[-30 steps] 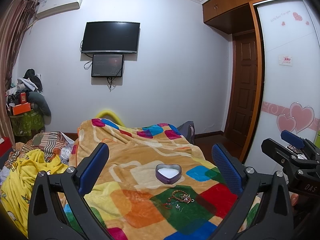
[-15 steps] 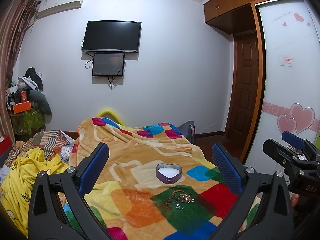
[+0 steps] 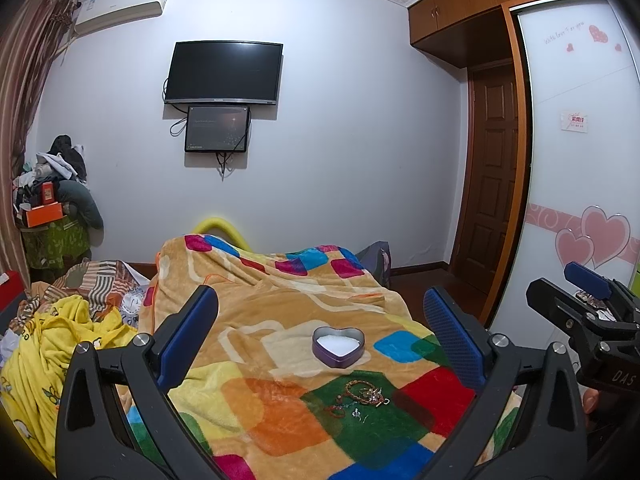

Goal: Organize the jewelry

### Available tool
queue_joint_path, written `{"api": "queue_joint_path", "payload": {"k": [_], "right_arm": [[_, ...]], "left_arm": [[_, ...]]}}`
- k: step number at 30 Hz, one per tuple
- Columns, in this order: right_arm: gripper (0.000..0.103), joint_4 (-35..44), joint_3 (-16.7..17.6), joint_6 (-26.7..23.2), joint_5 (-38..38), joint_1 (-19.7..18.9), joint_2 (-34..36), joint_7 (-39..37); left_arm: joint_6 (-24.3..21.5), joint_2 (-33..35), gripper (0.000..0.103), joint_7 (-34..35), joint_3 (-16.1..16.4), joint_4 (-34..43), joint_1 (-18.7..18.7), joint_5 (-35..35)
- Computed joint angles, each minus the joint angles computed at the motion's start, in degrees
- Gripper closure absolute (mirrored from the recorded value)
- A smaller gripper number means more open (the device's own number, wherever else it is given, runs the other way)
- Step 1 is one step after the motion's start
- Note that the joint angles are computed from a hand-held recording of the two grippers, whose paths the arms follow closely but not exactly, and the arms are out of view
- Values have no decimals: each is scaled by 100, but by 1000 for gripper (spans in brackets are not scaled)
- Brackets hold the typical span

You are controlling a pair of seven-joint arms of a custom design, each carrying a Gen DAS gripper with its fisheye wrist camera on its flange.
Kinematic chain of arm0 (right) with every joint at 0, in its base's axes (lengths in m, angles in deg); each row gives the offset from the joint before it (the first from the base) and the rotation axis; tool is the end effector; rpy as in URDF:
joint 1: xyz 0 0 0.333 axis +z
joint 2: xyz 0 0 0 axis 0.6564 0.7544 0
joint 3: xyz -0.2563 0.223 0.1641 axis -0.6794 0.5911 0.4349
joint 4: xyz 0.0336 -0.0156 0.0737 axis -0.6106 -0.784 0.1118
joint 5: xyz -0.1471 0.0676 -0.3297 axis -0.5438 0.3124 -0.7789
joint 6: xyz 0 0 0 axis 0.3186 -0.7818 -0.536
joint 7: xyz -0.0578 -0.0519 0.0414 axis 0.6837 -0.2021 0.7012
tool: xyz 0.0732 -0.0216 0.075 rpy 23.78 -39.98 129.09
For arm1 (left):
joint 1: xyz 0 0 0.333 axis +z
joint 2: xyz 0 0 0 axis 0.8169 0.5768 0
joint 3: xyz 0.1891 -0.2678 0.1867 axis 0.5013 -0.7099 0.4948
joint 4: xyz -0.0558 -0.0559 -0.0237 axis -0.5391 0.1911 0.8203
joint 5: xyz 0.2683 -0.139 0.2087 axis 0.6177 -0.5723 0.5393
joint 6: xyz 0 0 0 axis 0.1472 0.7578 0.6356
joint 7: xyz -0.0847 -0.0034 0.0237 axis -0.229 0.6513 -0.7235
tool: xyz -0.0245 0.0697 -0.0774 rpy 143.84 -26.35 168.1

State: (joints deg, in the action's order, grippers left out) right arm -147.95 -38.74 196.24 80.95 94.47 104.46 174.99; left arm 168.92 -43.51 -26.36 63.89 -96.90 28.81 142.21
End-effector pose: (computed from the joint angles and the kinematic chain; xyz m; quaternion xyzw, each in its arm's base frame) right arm 0.6436 0.4407 0.6233 -0.6332 0.4328 -0.3420 0.5430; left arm 0.5833 -0.3679 0.6399 -0.5937 0.5073 -0.4428 0.4406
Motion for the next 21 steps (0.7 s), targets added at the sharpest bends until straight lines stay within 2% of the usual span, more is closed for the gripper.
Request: {"api": "queue_joint_path", "payload": {"k": [13, 21], "right_arm": [[1, 25, 17, -68, -65, -27, 70, 71], [1, 436, 215, -593, -409, -307, 247, 388]], "left_arm": [[42, 17, 0, 44, 6, -9, 34, -70], [192, 290, 0, 614, 79, 248, 121, -713]]}}
